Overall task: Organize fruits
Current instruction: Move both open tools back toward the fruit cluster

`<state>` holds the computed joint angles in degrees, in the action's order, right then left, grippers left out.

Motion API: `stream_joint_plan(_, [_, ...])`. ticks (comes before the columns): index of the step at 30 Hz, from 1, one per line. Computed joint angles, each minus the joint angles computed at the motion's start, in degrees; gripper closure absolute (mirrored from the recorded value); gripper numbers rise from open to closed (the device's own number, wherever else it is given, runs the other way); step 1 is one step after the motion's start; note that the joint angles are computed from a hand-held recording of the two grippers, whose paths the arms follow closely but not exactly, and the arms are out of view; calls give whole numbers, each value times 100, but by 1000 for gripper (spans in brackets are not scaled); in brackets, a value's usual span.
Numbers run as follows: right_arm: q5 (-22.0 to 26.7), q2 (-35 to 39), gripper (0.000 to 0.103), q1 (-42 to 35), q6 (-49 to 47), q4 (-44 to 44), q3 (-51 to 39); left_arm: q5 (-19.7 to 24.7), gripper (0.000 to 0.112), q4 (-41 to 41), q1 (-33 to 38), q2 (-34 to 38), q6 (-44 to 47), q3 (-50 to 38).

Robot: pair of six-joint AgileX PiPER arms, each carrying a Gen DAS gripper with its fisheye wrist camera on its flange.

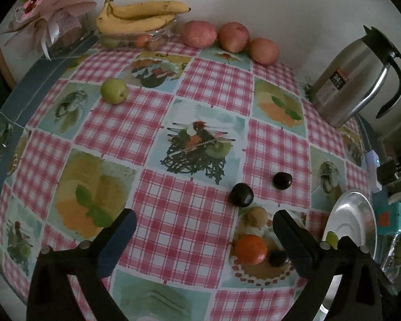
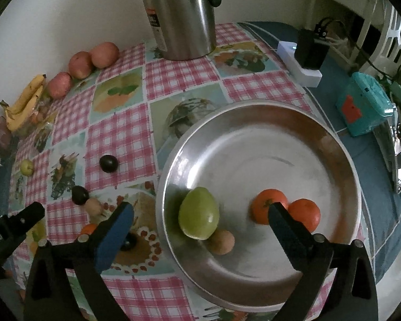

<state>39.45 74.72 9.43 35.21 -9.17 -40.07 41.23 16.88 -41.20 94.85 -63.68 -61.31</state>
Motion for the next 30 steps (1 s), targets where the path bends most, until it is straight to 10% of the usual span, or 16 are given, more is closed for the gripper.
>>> stream_joint_plan(30, [-512, 276, 3, 1079, -721, 787, -358, -203, 9, -168, 359, -285, 235, 320])
